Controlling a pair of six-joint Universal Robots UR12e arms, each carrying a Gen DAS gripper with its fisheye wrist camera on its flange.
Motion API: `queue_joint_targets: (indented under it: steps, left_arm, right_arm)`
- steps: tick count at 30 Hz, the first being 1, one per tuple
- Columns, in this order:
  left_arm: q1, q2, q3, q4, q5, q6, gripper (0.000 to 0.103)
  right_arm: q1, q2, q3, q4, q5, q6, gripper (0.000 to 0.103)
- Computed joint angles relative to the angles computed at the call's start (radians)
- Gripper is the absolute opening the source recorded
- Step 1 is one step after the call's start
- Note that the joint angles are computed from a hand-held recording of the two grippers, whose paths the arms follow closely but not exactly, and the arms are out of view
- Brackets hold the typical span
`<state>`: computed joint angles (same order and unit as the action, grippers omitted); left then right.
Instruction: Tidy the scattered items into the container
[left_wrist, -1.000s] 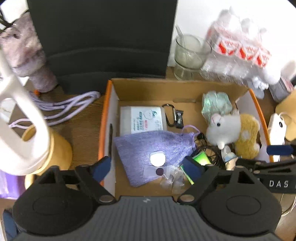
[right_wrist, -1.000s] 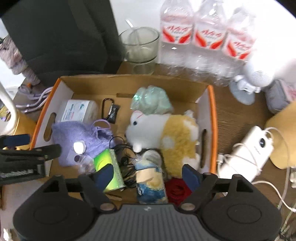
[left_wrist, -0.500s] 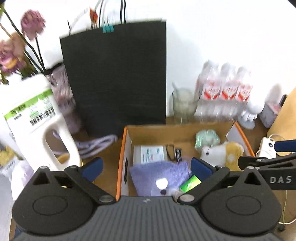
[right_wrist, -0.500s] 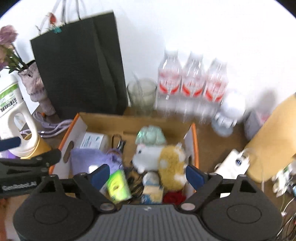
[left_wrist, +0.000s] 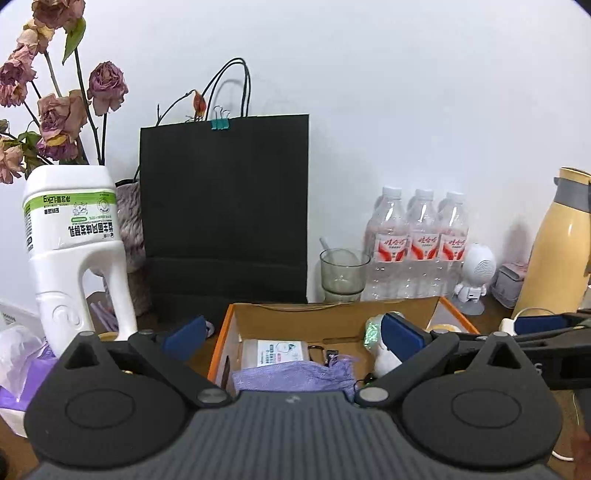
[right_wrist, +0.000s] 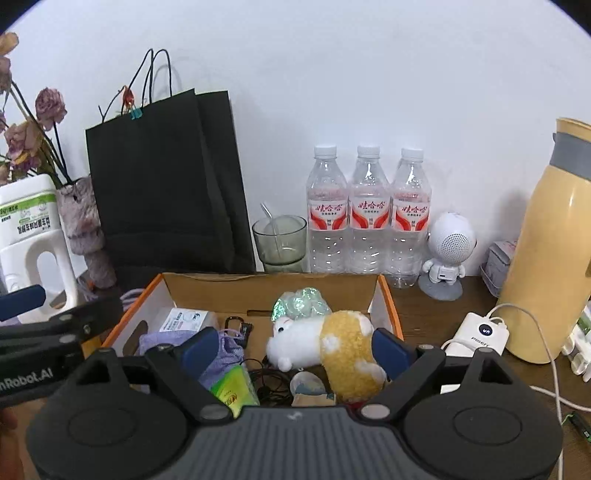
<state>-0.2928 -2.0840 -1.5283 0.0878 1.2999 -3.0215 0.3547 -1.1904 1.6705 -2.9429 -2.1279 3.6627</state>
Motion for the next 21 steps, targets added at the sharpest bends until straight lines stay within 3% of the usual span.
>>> queue_joint_targets:
  steps: [9, 13, 17, 21]
  left_arm:
    - [0.022, 0.034, -0.126, 0.120, -0.039, 0.020, 0.103]
    - [0.033, 0.079, -0.193, 0.011, -0.009, -0.009, 0.103]
    - [0.067, 0.118, -0.290, -0.011, -0.032, -0.051, 0.103]
    - [0.093, 0.163, -0.355, -0.139, -0.036, -0.024, 0.103]
  right_arm:
    - [0.038, 0.004, 0.067, -0.109, -0.053, 0.005, 0.094]
    - [0.090, 0.004, 0.118, -0.134, -0.094, -0.004, 0.095]
    - [0.135, -0.010, 0.154, -0.055, -0.095, 0.058, 0.097]
    - [0.166, -0.019, 0.186, -0.001, -0.063, 0.143, 0.098]
